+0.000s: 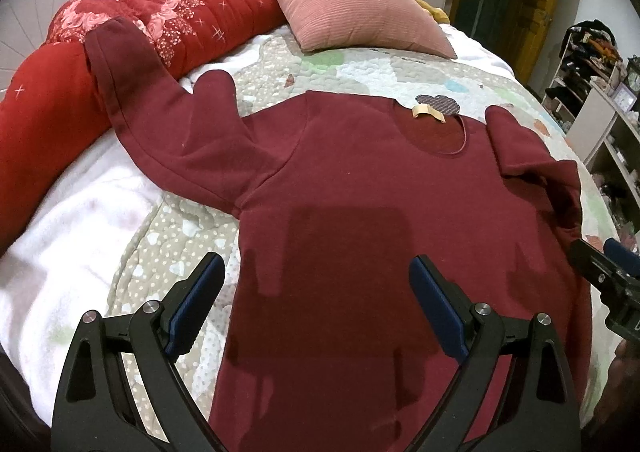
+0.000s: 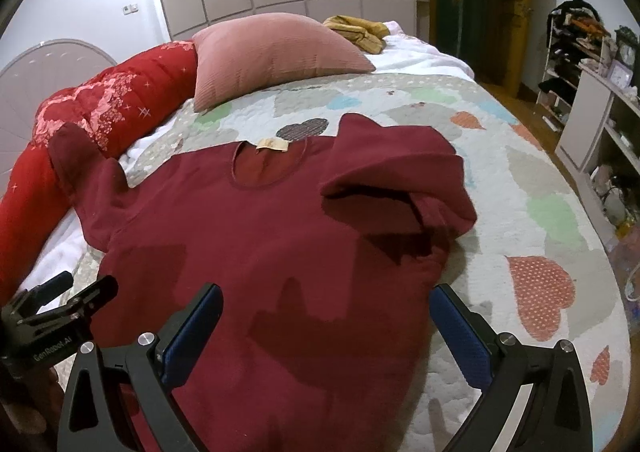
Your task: Fold small clothes
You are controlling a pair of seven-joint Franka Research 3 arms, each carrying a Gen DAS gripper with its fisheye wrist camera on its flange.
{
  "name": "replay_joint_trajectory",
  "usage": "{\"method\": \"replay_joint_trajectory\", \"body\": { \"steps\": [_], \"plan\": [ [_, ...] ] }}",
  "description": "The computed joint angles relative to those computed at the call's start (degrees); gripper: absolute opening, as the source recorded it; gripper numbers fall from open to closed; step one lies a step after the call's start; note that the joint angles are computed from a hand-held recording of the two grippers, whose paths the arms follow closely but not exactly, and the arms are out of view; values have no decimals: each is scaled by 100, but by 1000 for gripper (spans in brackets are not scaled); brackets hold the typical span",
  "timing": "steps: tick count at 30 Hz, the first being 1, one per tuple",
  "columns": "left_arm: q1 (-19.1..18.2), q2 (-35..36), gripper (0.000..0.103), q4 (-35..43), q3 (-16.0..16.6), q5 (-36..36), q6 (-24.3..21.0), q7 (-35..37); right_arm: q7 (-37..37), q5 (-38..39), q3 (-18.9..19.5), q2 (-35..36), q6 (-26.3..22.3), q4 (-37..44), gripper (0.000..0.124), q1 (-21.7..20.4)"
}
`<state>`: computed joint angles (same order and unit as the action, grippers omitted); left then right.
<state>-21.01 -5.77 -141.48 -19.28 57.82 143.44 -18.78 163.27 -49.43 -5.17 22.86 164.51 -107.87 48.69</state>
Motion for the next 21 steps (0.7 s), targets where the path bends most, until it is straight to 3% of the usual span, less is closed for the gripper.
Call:
{"method": "replay_joint_trajectory", "body": {
  "steps": [21],
  "plan": [
    [123,258,94,67,183,99,260,87,-1060,883,-182,832,-126,993,103,315]
  ]
}}
